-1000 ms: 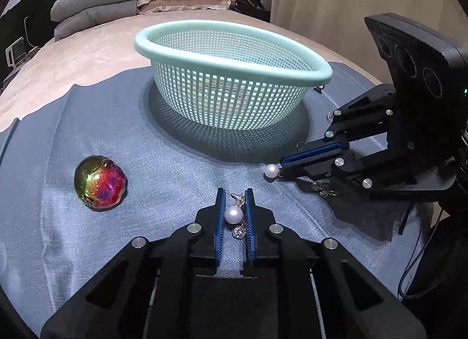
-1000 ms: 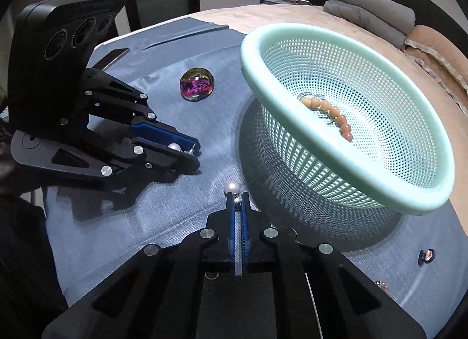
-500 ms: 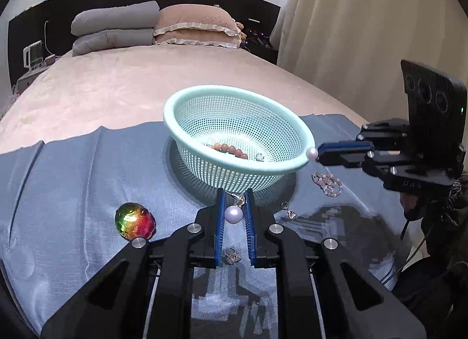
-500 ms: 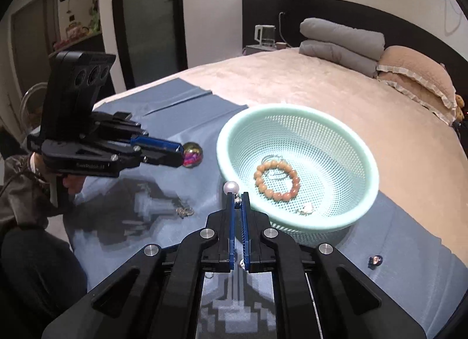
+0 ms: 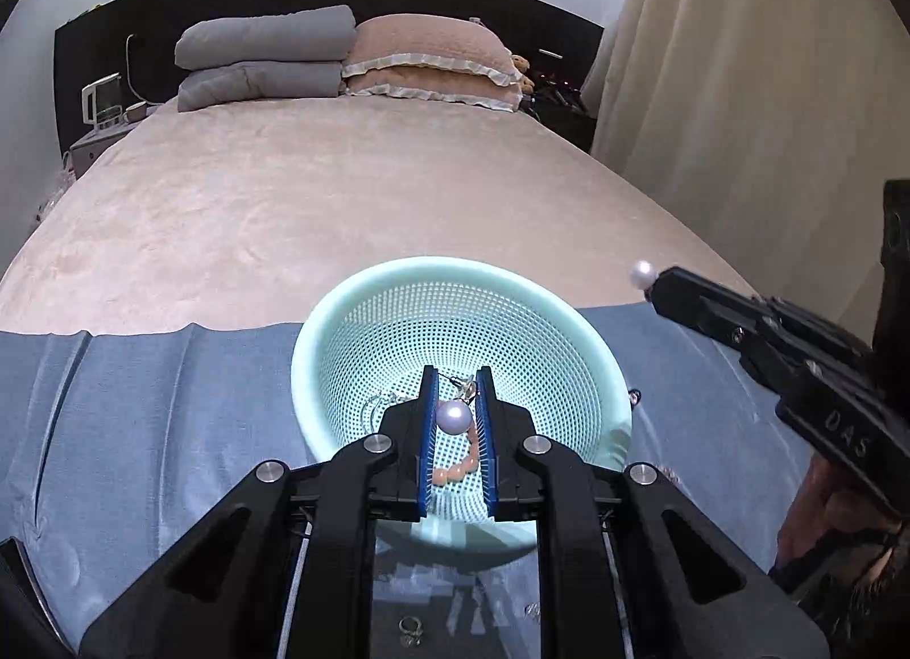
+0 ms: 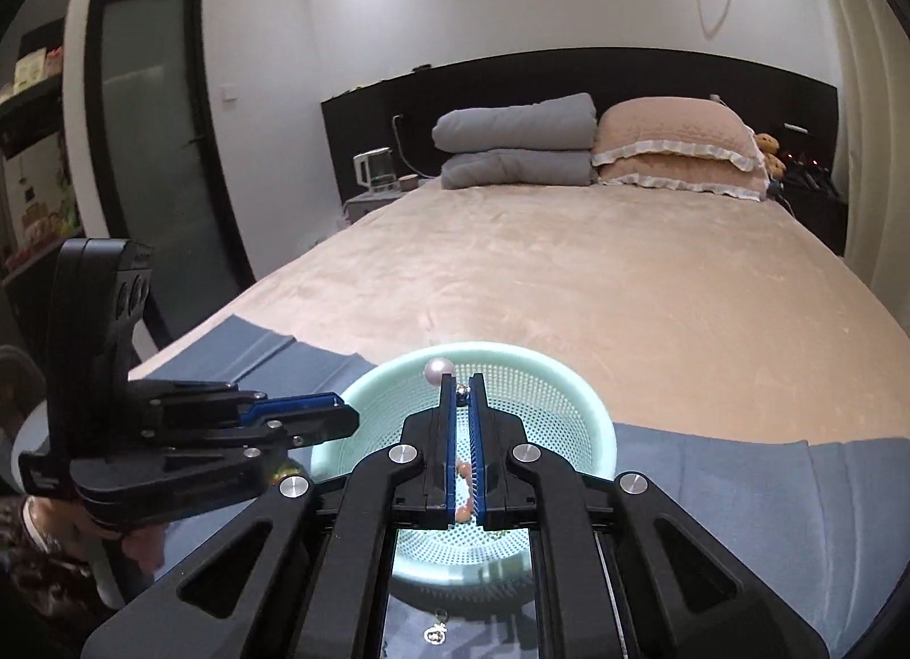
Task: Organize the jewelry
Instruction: 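Drop the pearl earring into the basket by opening the left tool, then withdraw the left tool from the basket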
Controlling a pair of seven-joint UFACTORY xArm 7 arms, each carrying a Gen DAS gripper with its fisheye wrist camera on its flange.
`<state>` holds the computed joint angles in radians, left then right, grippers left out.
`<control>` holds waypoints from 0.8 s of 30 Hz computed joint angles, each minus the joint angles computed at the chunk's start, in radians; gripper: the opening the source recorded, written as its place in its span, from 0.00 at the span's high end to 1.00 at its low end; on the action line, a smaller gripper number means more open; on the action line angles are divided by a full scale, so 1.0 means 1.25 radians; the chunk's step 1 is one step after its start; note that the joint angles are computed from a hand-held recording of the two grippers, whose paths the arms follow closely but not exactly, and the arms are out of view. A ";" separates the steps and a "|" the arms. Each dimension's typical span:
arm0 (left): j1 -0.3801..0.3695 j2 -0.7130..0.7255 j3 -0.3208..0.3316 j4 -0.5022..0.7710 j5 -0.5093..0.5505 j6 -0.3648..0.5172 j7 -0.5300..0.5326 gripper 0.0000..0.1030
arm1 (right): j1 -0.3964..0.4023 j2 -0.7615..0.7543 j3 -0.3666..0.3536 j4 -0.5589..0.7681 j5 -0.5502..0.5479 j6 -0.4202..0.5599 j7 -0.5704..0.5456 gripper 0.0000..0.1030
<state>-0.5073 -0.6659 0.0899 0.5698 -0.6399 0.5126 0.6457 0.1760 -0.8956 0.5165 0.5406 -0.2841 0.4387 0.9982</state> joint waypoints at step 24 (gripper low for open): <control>0.008 0.096 -0.052 -0.014 0.098 -0.108 -0.123 0.84 | -0.001 0.104 0.016 -0.018 -0.054 0.036 0.105 0.91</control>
<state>-0.4971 -0.5461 0.0246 0.5528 -0.5175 0.3774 0.4921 0.1746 -0.7662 0.5363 0.5179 -0.3515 0.4840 1.1298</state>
